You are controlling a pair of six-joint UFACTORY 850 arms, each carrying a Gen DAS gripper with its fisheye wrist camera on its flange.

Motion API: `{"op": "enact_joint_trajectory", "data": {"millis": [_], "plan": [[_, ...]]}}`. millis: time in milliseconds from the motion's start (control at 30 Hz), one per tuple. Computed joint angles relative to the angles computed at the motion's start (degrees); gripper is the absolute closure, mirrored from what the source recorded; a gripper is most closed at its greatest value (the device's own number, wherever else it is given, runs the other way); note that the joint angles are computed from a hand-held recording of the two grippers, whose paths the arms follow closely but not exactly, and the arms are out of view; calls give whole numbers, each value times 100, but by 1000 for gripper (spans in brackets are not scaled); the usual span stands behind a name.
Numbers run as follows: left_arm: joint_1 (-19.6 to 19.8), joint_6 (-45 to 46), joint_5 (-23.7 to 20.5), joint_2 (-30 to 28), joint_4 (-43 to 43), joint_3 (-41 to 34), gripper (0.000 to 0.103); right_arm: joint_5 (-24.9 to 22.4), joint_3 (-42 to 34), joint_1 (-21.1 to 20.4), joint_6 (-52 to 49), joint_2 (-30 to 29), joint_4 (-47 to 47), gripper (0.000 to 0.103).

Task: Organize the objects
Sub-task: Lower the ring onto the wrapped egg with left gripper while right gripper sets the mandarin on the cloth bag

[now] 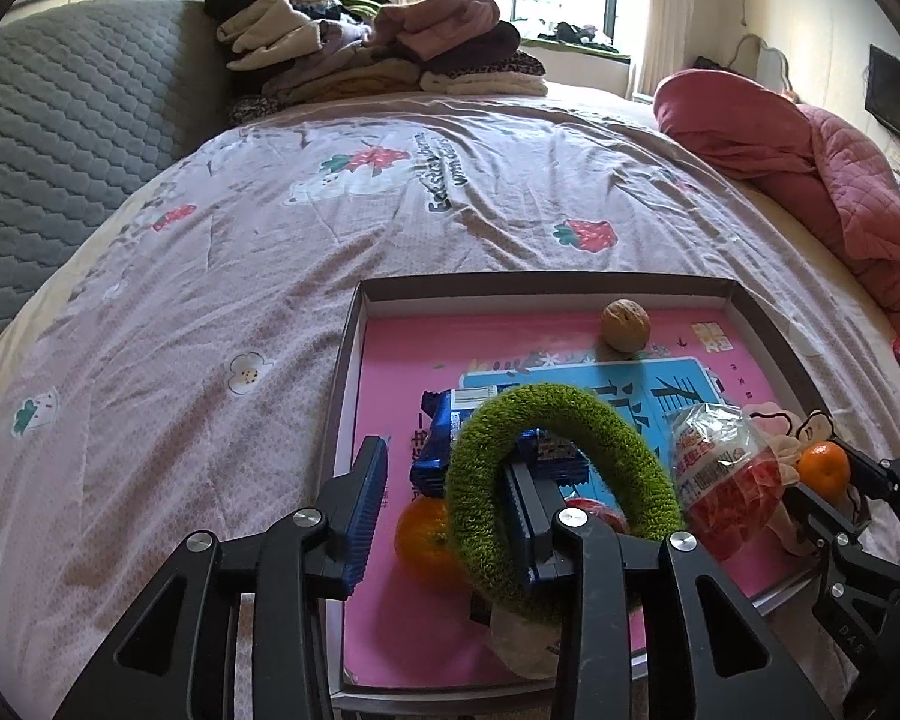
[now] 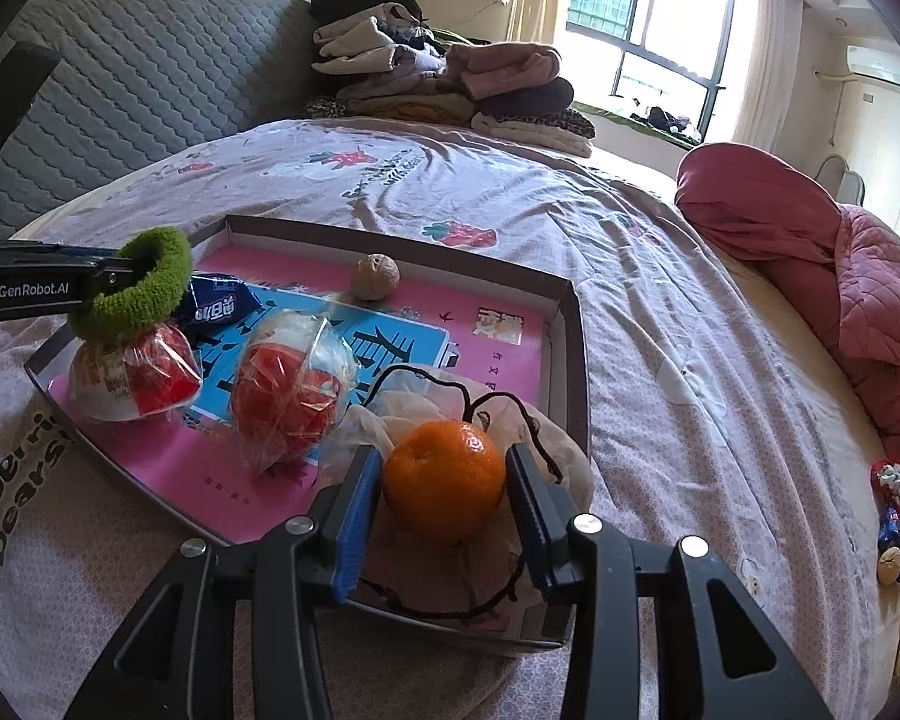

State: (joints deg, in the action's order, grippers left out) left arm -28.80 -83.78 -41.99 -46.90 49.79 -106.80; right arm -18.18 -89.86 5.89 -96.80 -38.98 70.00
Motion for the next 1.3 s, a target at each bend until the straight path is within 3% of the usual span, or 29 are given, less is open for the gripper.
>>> {"op": "enact_joint_trajectory", "data": {"millis": [267,767,867,1300], "plan": [[-5,-155,97,84,117,90,56,-17,19,-38,-55,35,163,58],[14,320,256,236,-410,150,54,-166,-45,-100,58,89,263,57],[33,357,417,293,-526,178,45,-205,-69,-117,98,97,285,55],[-81,68,211,424,-99,191,42,-380,-82,-185,103,180,493,50]]}}
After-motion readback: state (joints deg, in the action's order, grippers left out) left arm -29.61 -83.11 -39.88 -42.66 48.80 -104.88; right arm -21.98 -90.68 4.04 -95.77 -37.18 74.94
